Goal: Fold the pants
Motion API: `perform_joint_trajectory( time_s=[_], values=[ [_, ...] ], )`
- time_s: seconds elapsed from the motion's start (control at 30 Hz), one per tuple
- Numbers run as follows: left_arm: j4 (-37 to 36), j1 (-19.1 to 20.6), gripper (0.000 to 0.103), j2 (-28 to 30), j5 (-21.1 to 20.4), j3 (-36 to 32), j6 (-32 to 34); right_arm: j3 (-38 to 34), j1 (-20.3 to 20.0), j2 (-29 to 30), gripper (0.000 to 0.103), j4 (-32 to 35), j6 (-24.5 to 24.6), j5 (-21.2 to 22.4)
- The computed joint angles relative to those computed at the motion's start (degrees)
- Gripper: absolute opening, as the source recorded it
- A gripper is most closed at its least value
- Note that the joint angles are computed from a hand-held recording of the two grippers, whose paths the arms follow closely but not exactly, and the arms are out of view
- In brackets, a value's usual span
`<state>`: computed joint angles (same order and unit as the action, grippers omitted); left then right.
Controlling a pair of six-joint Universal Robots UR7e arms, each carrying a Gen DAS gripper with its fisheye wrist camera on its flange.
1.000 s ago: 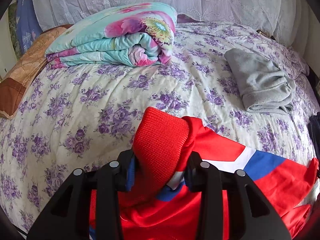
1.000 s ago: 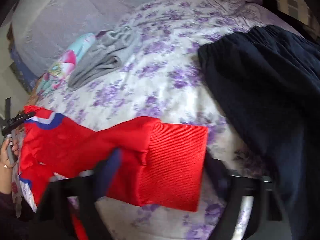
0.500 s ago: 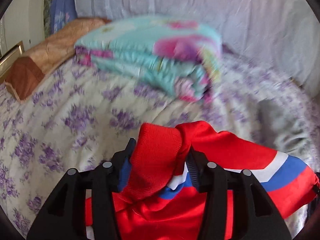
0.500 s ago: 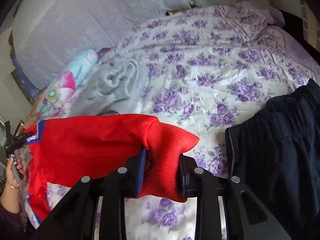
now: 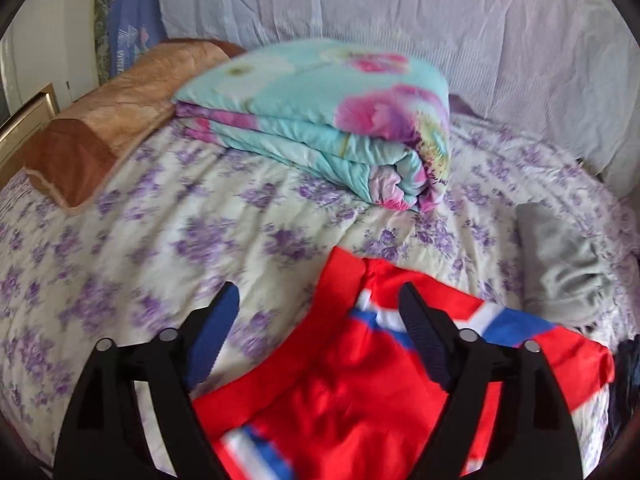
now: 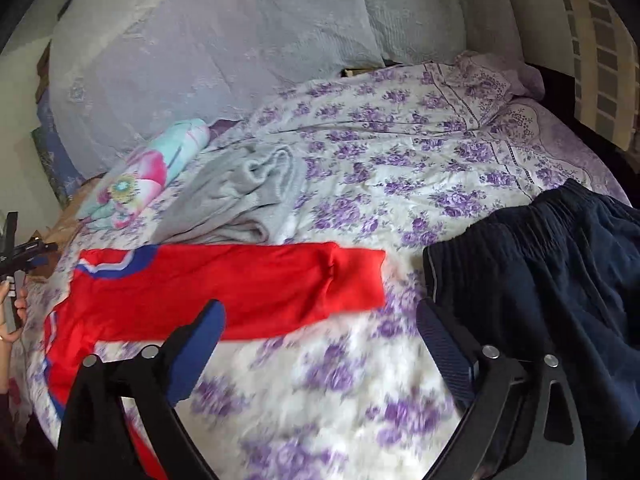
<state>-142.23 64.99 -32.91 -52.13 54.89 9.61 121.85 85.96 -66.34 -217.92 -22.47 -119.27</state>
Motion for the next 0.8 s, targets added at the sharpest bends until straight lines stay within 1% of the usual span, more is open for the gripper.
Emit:
perform_joint_trajectory(
  time_s=[0.1, 0.13, 0.17, 0.23, 0.27, 0.33, 0.37, 0.43, 0.47, 0.5, 0.53, 0.57, 0.6, 0.63, 0.67, 0.7, 0.73, 0.77, 0.8],
  values=[
    [-1.63, 0.57, 0.081, -9.51, -0.70, 13.30, -1.22, 9.92, -0.17, -2.09, 0.099, -5.50, 1.66, 4.72],
    [-1.12, 0.94, 0.081, -12.11, -0.90, 16.97, -2.39, 13.40, -0.96, -1.98, 0.099, -8.11, 2.64, 7.26],
    [-0.38, 1.49, 0.081, -14.10, -1.17, 19.81, -3.37, 16.07, -1.75, -1.41, 0.099, -10.14, 3.81, 8.73],
    [1.73, 2.65, 0.081, -16.86, -1.59, 24.35, -5.49, 19.10, -2.05, 1.29, 0.099, -12.99, 6.37, 7.90],
    [2.10, 3.40, 0.081, -17.40, -1.72, 25.77, -6.43, 20.71, -2.87, 2.38, 0.099, -13.63, 8.16, 8.79],
    [3.47, 4.68, 0.080, -17.25, -3.72, 26.19, -7.87, 23.27, -4.82, 3.85, 0.099, -14.48, 11.45, 12.76],
    [3.60, 5.28, 0.080, -16.65, -4.91, 25.87, -9.04, 23.85, -5.06, 4.97, 0.099, -16.05, 11.59, 13.51],
    [3.55, 6.14, 0.080, -15.42, -8.33, 24.96, -9.94, 24.16, -3.78, 8.47, 0.099, -21.39, 10.78, 12.56],
    [3.86, 6.36, 0.080, -14.35, -9.24, 24.01, -9.76, 24.15, -3.66, 9.31, 0.099, -22.01, 11.11, 13.40],
    [4.41, 6.49, 0.080, -12.87, -9.44, 22.81, -9.15, 24.32, -4.14, 9.02, 0.099, -20.76, 11.65, 15.24],
    [3.50, 6.35, 0.081, -11.91, -8.45, 22.69, -8.68, 24.27, -4.54, 8.89, 0.100, -18.78, 11.96, 16.97],
    [0.19, 5.78, 0.082, -11.41, -6.78, 23.75, -7.70, 23.62, -4.15, 8.95, 0.099, -16.58, 12.18, 16.33],
    [-1.09, 5.40, 0.081, -11.21, -6.39, 24.33, -7.46, 23.15, -3.92, 9.39, 0.098, -15.94, 12.05, 16.42],
    [-1.91, 5.09, 0.080, -11.28, -6.29, 24.90, -7.73, 23.13, -4.42, 9.08, 0.084, -14.65, 11.74, 18.90],
    [-3.13, 4.87, 0.065, -11.68, -6.62, 25.73, -8.03, 22.68, -4.37, 8.13, 0.061, -10.95, 11.98, 20.33],
    [-3.12, 4.85, 0.042, -12.06, -7.47, 25.73, -8.78, 21.85, -4.02, 8.09, 0.046, -9.16, 12.16, 19.36],
    [-3.57, 4.93, 0.030, -12.81, -8.48, 26.26, -9.75, 21.42, -4.25, 7.80, 0.027, -7.85, 12.28, 19.40],
    [-4.40, 5.24, 0.015, -13.81, -10.84, 27.01, -10.51, 21.69, -5.45, 6.67, 0.010, -6.47, 12.65, 21.85],
    [-6.35, 5.34, 0.010, -15.19, -12.89, 28.42, -11.09, 21.90, -6.00, 5.68, 0.009, -5.96, 12.99, 22.73]
  ],
)
